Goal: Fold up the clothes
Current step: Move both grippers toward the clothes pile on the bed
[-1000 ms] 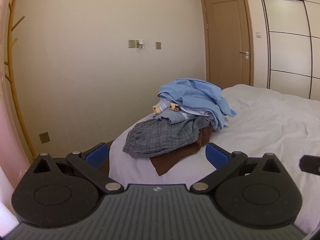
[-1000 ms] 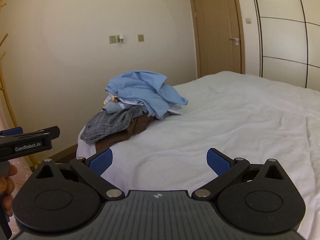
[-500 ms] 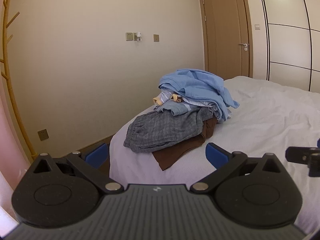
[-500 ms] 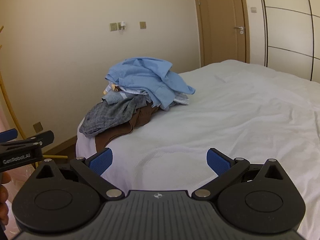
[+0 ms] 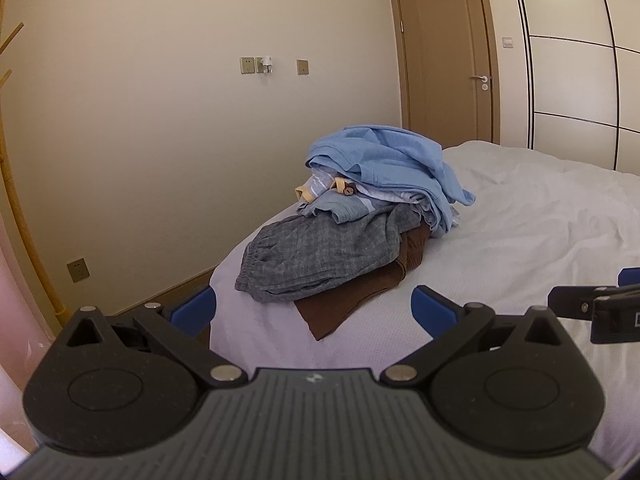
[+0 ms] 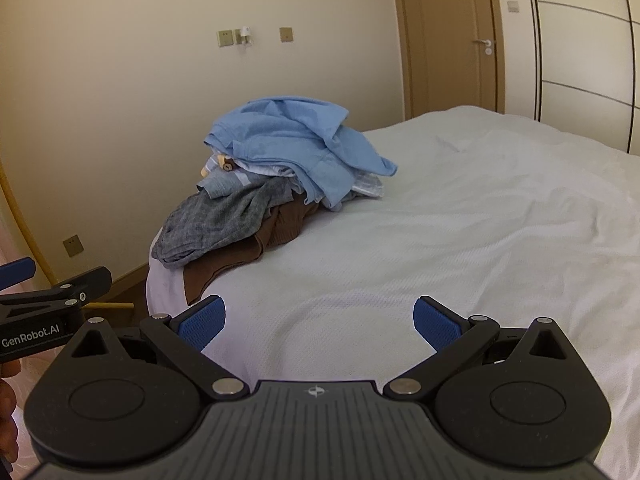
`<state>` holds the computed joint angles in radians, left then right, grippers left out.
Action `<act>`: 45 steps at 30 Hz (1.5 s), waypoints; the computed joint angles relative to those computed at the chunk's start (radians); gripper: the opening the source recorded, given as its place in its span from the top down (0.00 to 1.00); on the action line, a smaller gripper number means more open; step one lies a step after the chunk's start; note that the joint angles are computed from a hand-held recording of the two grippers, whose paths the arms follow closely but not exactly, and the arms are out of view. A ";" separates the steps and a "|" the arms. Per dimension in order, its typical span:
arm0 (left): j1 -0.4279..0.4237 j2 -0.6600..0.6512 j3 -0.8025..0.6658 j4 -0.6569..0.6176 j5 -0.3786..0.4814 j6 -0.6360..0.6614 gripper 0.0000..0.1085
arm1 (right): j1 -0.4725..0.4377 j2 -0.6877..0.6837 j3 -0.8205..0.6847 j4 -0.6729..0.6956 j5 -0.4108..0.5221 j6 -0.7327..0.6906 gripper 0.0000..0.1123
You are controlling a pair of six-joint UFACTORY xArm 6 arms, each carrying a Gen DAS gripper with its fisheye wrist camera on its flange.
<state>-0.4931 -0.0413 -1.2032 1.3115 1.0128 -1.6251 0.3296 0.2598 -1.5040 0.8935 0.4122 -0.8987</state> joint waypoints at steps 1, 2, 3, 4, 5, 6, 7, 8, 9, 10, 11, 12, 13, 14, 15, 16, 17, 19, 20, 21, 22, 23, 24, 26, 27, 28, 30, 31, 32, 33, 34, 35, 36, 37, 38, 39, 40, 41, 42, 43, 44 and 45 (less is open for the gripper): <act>0.001 -0.001 0.002 0.000 0.000 -0.001 0.05 | 0.000 0.002 -0.003 -0.003 0.004 0.005 0.08; 0.002 -0.003 0.004 0.000 -0.001 -0.002 0.05 | 0.001 0.003 -0.004 -0.006 0.007 0.008 0.08; 0.003 -0.005 0.007 -0.001 -0.002 -0.003 0.05 | 0.001 0.003 -0.004 -0.008 0.010 0.009 0.08; 0.004 -0.007 0.009 -0.001 -0.004 -0.004 0.05 | 0.002 0.002 -0.004 -0.010 0.011 0.008 0.08; 0.005 -0.008 0.010 -0.002 -0.006 -0.004 0.05 | 0.004 0.001 -0.003 -0.015 0.011 0.009 0.08; 0.006 -0.009 0.011 -0.003 -0.008 -0.005 0.05 | 0.005 -0.001 -0.002 -0.018 0.011 0.009 0.08; 0.007 -0.009 0.012 -0.004 -0.010 -0.007 0.05 | 0.004 -0.003 -0.001 -0.019 0.012 0.007 0.08; 0.008 -0.010 0.013 -0.006 -0.012 -0.006 0.05 | 0.004 -0.005 0.000 -0.020 0.012 0.004 0.08; 0.009 -0.010 0.012 -0.008 -0.014 -0.003 0.05 | 0.004 -0.007 0.002 -0.021 0.012 0.003 0.08; 0.009 -0.009 0.010 -0.009 -0.016 0.001 0.05 | 0.003 -0.008 0.003 -0.021 0.011 0.002 0.08; 0.009 -0.008 0.008 -0.009 -0.017 0.005 0.05 | 0.003 -0.009 0.003 -0.022 0.009 0.004 0.08; 0.007 -0.008 0.007 -0.006 -0.014 0.008 0.05 | 0.004 -0.008 0.002 -0.025 0.006 0.008 0.08; 0.006 -0.007 0.006 -0.003 -0.011 0.010 0.05 | 0.005 -0.006 0.000 -0.029 0.004 0.014 0.08; 0.004 -0.007 0.004 0.001 -0.008 0.013 0.05 | 0.005 -0.005 -0.002 -0.031 0.006 0.016 0.08; 0.003 -0.008 0.004 0.005 -0.005 0.012 0.05 | 0.004 -0.004 -0.004 -0.033 0.007 0.019 0.08; 0.003 -0.009 0.005 0.006 -0.005 0.011 0.05 | 0.004 -0.003 -0.005 -0.036 0.008 0.021 0.08; 0.003 -0.010 0.006 0.007 -0.005 0.011 0.05 | 0.004 -0.003 -0.006 -0.036 0.008 0.021 0.08; 0.003 -0.011 0.007 0.006 -0.006 0.012 0.05 | 0.003 -0.003 -0.006 -0.032 0.008 0.017 0.08; 0.004 -0.010 0.007 0.005 -0.006 0.015 0.05 | 0.003 -0.004 -0.005 -0.032 0.008 0.016 0.08; 0.003 -0.010 0.007 0.004 -0.005 0.018 0.05 | 0.004 -0.004 -0.004 -0.033 0.005 0.015 0.08; 0.003 -0.010 0.007 0.003 -0.004 0.019 0.05 | 0.005 -0.004 -0.002 -0.034 0.002 0.015 0.08; 0.003 -0.012 0.009 0.003 -0.004 0.017 0.05 | 0.006 -0.005 0.000 -0.036 -0.001 0.015 0.08; 0.002 -0.013 0.011 0.003 -0.003 0.016 0.05 | 0.006 -0.005 0.001 -0.042 -0.004 0.015 0.08; 0.001 -0.016 0.013 0.002 0.000 0.017 0.05 | 0.008 -0.006 0.003 -0.046 -0.010 0.010 0.08; 0.000 -0.016 0.013 0.002 0.002 0.020 0.05 | 0.009 -0.007 0.004 -0.046 -0.012 0.006 0.08; 0.000 -0.016 0.013 0.001 0.005 0.023 0.05 | 0.009 -0.008 0.004 -0.045 -0.013 0.003 0.08; 0.000 -0.016 0.013 0.002 0.005 0.025 0.05 | 0.009 -0.008 0.005 -0.041 -0.015 -0.002 0.08; 0.000 -0.018 0.015 0.002 0.003 0.024 0.05 | 0.010 -0.008 0.005 -0.039 -0.016 -0.005 0.08; 0.001 -0.018 0.016 0.002 0.002 0.023 0.05 | 0.009 -0.007 0.003 -0.039 -0.015 -0.005 0.08; 0.001 -0.018 0.016 0.003 0.001 0.023 0.05 | 0.008 -0.005 0.001 -0.042 -0.013 -0.002 0.08; 0.001 -0.018 0.016 0.003 0.001 0.024 0.05 | 0.008 -0.003 -0.001 -0.045 -0.012 -0.001 0.08; 0.002 -0.019 0.018 0.004 0.000 0.024 0.05 | 0.008 -0.001 -0.003 -0.048 -0.012 0.001 0.08; 0.003 -0.018 0.018 0.005 -0.004 0.024 0.05 | 0.007 0.001 -0.005 -0.050 -0.011 0.003 0.08; 0.006 -0.018 0.019 0.008 -0.012 0.024 0.05 | 0.007 0.003 -0.008 -0.052 -0.009 0.004 0.08; 0.011 -0.016 0.017 0.014 -0.020 0.029 0.05 | 0.007 0.005 -0.011 -0.054 -0.009 0.006 0.08; 0.016 -0.013 0.013 0.020 -0.028 0.036 0.05 | 0.008 0.007 -0.013 -0.057 -0.010 0.008 0.08; 0.021 -0.010 0.010 0.025 -0.036 0.043 0.05 | 0.008 0.009 -0.016 -0.059 -0.009 0.007 0.08; 0.027 -0.008 0.005 0.034 -0.042 0.050 0.05 | 0.008 0.013 -0.021 -0.058 -0.008 0.002 0.08; 0.034 -0.006 0.001 0.043 -0.047 0.055 0.05 | 0.007 0.017 -0.026 -0.057 -0.007 -0.003 0.08; 0.041 -0.005 -0.004 0.052 -0.053 0.059 0.05 | 0.007 0.021 -0.032 -0.055 -0.008 -0.008 0.08; 0.049 -0.002 -0.009 0.061 -0.060 0.063 0.05 | 0.006 0.027 -0.040 -0.052 -0.009 -0.013 0.08; 0.059 0.002 -0.016 0.071 -0.067 0.064 0.05 | 0.006 0.036 -0.052 -0.050 -0.009 -0.018 0.08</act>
